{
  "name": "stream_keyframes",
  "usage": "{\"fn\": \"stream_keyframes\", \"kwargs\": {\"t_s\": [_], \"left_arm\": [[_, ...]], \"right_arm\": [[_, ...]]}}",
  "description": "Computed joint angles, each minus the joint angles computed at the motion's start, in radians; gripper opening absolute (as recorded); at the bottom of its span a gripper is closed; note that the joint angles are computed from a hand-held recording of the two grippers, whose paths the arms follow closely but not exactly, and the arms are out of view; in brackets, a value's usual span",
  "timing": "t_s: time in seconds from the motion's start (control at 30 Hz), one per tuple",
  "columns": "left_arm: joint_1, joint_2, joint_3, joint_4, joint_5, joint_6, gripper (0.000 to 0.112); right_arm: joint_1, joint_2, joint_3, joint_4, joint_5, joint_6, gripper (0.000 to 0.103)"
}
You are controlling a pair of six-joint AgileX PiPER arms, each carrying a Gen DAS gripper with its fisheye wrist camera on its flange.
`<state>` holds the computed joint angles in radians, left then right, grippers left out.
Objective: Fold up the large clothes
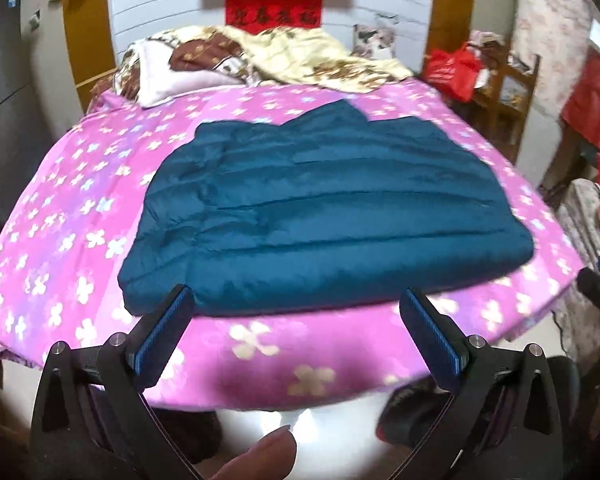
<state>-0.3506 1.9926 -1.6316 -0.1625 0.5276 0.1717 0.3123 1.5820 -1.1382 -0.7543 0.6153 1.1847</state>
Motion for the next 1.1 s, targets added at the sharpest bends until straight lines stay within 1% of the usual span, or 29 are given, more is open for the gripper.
{"fn": "stream_keyframes", "kwargs": {"t_s": [0.07, 0.17, 0.3, 0.37, 0.6, 0.87, 1.1], "left_arm": [[-0.012, -0.059, 0.077, -0.022, -0.033, 0.019, 0.103], [-0.028, -0.106, 0.14, -0.016, -0.051, 0.019, 0.103], [-0.038, -0.124, 0.165, -0.035, -0.05, 0.03, 0.103], [-0.041, -0.129, 0.174, -0.031, -0.052, 0.025, 0.103], [-0.033, -0.123, 0.18, -0.068, -0.057, 0.061, 0.103], [-0.027, -0.116, 0.175, -0.077, -0.044, 0.062, 0.103], [-0.024, -0.113, 0.173, -0.088, -0.039, 0.075, 0.103]], "right_arm": [[0.044, -0.042, 0.032, -0.05, 0.035, 0.05, 0.103], [0.108, -0.089, 0.071, -0.102, 0.077, 0.099, 0.103], [0.195, -0.107, 0.085, -0.171, 0.16, 0.148, 0.103], [0.218, -0.102, 0.085, -0.183, 0.181, 0.159, 0.103], [0.229, -0.104, 0.097, -0.192, 0.179, 0.197, 0.103], [0.223, -0.093, 0.097, -0.177, 0.156, 0.181, 0.103], [0.234, -0.086, 0.092, -0.184, 0.156, 0.188, 0.103]]}}
